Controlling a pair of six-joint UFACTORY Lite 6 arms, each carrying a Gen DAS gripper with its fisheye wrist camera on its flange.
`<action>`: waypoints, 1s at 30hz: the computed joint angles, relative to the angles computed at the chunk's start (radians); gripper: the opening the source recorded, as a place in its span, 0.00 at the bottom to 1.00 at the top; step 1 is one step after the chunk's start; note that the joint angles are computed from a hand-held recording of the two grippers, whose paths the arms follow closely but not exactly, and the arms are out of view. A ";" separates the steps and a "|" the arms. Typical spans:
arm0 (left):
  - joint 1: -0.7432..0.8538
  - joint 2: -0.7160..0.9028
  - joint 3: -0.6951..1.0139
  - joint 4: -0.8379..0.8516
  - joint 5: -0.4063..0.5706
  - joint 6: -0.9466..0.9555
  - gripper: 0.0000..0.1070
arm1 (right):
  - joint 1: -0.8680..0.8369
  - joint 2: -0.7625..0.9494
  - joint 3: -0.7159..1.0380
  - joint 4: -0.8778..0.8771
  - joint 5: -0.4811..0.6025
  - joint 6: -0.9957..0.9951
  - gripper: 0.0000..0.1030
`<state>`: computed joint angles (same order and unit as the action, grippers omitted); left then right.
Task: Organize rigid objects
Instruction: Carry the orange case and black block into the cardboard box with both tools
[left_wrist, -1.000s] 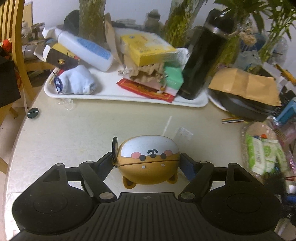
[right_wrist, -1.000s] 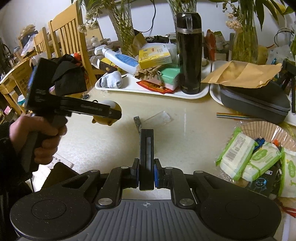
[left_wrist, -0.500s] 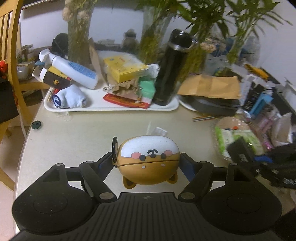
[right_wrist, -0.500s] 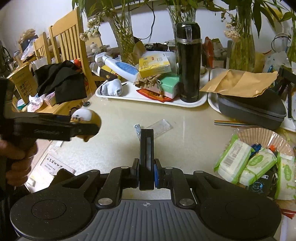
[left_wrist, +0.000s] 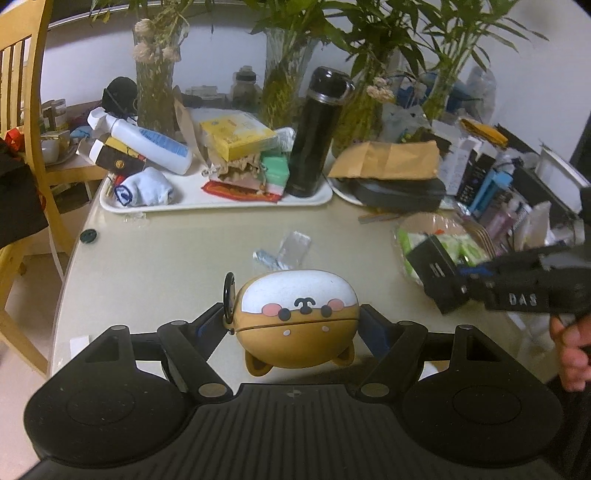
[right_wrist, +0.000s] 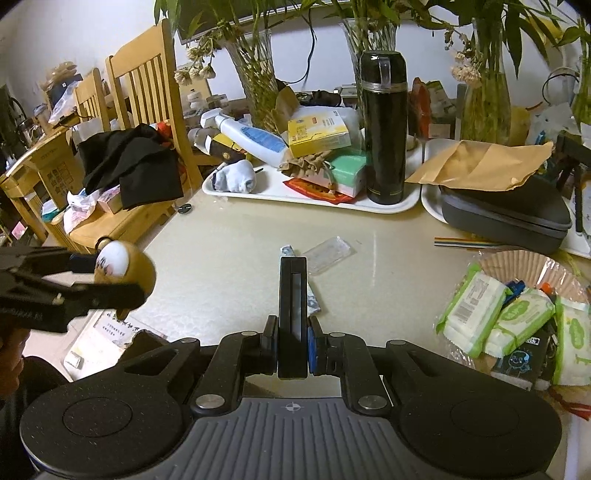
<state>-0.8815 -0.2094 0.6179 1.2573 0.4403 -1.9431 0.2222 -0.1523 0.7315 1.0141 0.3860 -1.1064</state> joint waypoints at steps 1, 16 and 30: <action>-0.019 -0.009 -0.006 -0.022 0.012 0.014 0.71 | 0.003 -0.011 -0.008 -0.004 0.000 0.006 0.17; -0.134 0.029 -0.019 -0.253 0.022 0.125 0.71 | 0.049 -0.195 -0.141 -0.166 0.016 0.189 0.17; -0.370 -0.021 0.014 -0.175 0.301 -0.077 0.72 | 0.002 -0.319 -0.225 -0.246 0.057 0.300 0.17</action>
<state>-1.2516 -0.2303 0.6317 1.0825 0.7410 -2.0200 0.2247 -0.4710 0.5066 0.7685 0.4429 -0.8067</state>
